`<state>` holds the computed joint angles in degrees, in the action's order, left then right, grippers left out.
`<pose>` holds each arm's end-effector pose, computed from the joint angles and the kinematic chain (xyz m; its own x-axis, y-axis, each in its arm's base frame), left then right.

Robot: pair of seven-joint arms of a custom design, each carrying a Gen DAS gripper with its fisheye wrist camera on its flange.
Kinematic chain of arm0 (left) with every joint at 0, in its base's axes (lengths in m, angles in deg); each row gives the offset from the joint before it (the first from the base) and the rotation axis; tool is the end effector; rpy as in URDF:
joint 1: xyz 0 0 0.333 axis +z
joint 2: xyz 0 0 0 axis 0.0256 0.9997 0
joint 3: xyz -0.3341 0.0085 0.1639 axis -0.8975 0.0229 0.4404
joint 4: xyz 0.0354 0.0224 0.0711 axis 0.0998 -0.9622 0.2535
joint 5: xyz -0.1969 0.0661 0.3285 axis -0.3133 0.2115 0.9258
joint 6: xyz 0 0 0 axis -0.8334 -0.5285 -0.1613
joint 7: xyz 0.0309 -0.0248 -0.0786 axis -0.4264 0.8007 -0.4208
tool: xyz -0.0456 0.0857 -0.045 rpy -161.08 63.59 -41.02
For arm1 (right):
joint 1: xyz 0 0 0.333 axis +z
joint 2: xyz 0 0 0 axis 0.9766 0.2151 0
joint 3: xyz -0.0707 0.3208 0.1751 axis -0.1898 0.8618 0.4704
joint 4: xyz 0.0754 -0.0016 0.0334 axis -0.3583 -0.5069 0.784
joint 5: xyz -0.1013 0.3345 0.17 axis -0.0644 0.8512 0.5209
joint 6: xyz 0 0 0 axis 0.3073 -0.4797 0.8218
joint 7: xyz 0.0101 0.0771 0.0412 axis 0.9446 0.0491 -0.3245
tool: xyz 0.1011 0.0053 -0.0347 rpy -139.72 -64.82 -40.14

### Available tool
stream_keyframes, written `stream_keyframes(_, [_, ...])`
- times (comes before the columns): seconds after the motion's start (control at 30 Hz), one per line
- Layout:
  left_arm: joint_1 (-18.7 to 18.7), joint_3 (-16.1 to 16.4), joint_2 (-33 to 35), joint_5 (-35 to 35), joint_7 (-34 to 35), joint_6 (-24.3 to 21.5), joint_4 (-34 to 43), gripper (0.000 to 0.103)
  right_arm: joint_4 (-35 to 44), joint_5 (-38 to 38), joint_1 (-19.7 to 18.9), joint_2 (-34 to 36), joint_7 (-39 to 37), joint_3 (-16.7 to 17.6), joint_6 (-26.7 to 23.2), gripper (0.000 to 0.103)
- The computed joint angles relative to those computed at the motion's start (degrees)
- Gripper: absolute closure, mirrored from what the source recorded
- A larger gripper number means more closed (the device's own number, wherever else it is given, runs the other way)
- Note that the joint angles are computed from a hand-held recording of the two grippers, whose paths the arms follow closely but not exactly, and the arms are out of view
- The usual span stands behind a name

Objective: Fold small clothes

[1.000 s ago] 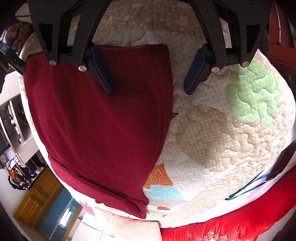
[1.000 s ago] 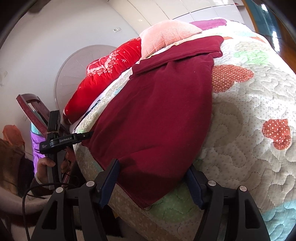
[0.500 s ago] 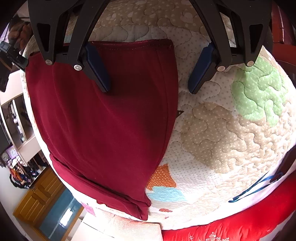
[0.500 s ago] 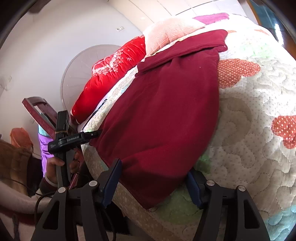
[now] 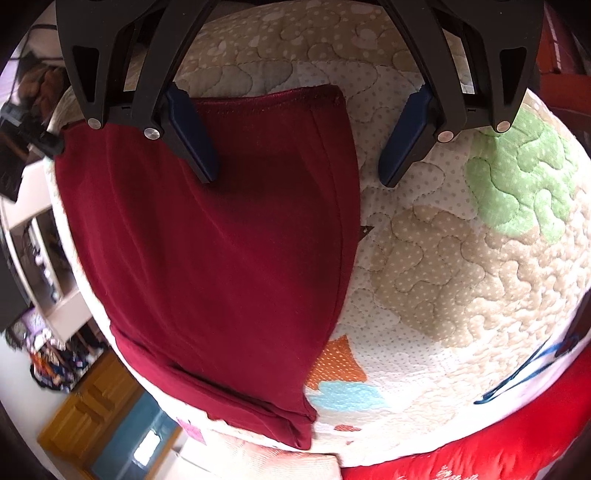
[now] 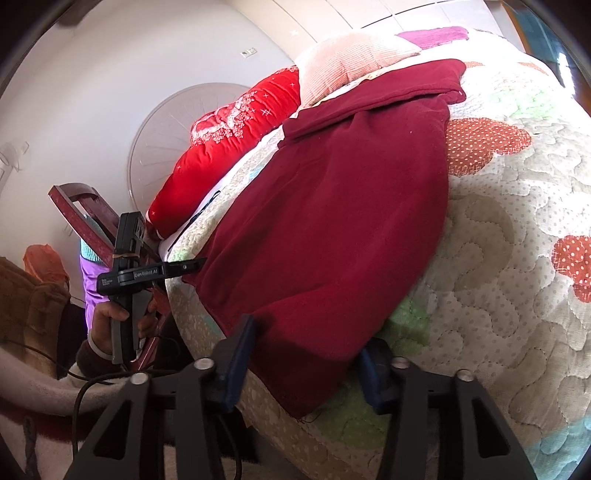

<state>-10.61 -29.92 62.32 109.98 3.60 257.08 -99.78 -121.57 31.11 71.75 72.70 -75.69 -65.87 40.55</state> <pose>0.4055 -0.2489 0.3815 0.2492 -0.9287 0.2746 -0.8360 -0.3494 -0.4230 0.5284 -0.0364 0.3345 0.5840 -0.5789 -0.5691 -0.7824 -0.2147 -0.5845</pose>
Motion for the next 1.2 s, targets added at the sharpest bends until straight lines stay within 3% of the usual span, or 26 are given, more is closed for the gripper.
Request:
stream_keyframes(0.03, [0.26, -0.04, -0.09, 1.76, -2.09, 0.08, 0.04, 0.015, 0.05, -0.03, -0.05, 0.15, -0.09, 0.03, -0.38, 0.065])
stream_keyframes(0.07, [0.26, -0.27, -0.25, 3.13, -3.58, -0.97, 0.29, 0.024, 0.02, -0.04, 0.00, 0.21, -0.09, 0.10, -0.53, 0.069])
stream_keyframes(0.1, [-0.04, -0.72, -0.59, 4.08, -4.58, -3.48, 0.72, 0.042, 0.10, -0.15, 0.04, 0.35, -0.06, 0.16, -0.82, 0.073])
stream_keyframes(0.13, [-0.21, -0.86, -0.87, 4.54, -5.06, -4.39, 0.77, 0.053, 0.22, -0.18, 0.04, 0.46, -0.01, 0.23, -1.26, 0.075])
stream_keyframes(0.17, [-0.11, -0.62, -1.17, 4.53, -5.26, -3.13, 0.23, 0.081, 0.43, -0.07, -0.03, 0.64, 0.09, 0.27, -1.93, 0.078])
stream_keyframes(0.2, [0.17, 0.05, -1.31, 3.00, -4.61, 0.58, -1.00, 0.090, 0.82, 0.08, -0.19, 0.94, 0.23, 0.28, -2.84, 0.083])
stream_keyframes(0.23, [0.70, 0.20, -1.46, 3.09, -5.29, 2.70, -1.70, 0.092, 1.13, 0.39, -0.39, 1.14, 0.33, 0.29, -3.82, 0.084])
stream_keyframes(0.4, [2.78, -0.82, -3.04, 5.69, -7.16, 4.37, -2.10, 0.095, 3.28, 1.70, -1.44, 2.10, 2.11, 0.27, -9.04, 0.086])
stream_keyframes(0.63, [11.02, -3.93, -5.17, 15.64, -13.46, 7.28, 2.90, 0.095, 9.70, 8.76, -2.56, 3.27, 1.84, 0.70, -14.19, 0.086])
stream_keyframes(0.7, [11.97, -4.04, -3.16, 19.11, -15.22, 5.89, 7.01, 0.095, 12.41, 11.00, -2.04, 4.06, 1.53, 1.22, -12.25, 0.086])
stream_keyframes(0.87, [10.00, -0.04, 3.82, 23.50, -15.82, 2.93, 18.25, 0.095, 22.33, 14.85, -1.14, 8.34, 4.86, 2.86, -6.61, 0.087])
stream_keyframes(1.03, [7.83, 2.97, 12.05, 17.01, -5.27, -2.50, 30.44, 0.095, 34.97, 14.20, 0.45, 15.44, 12.57, 5.37, 4.17, 0.087])
stream_keyframes(1.2, [6.06, 5.29, 21.71, 8.89, 2.85, -9.51, 43.25, 0.095, 50.82, 7.47, 3.70, 26.53, 26.26, 6.24, 15.84, 0.087])
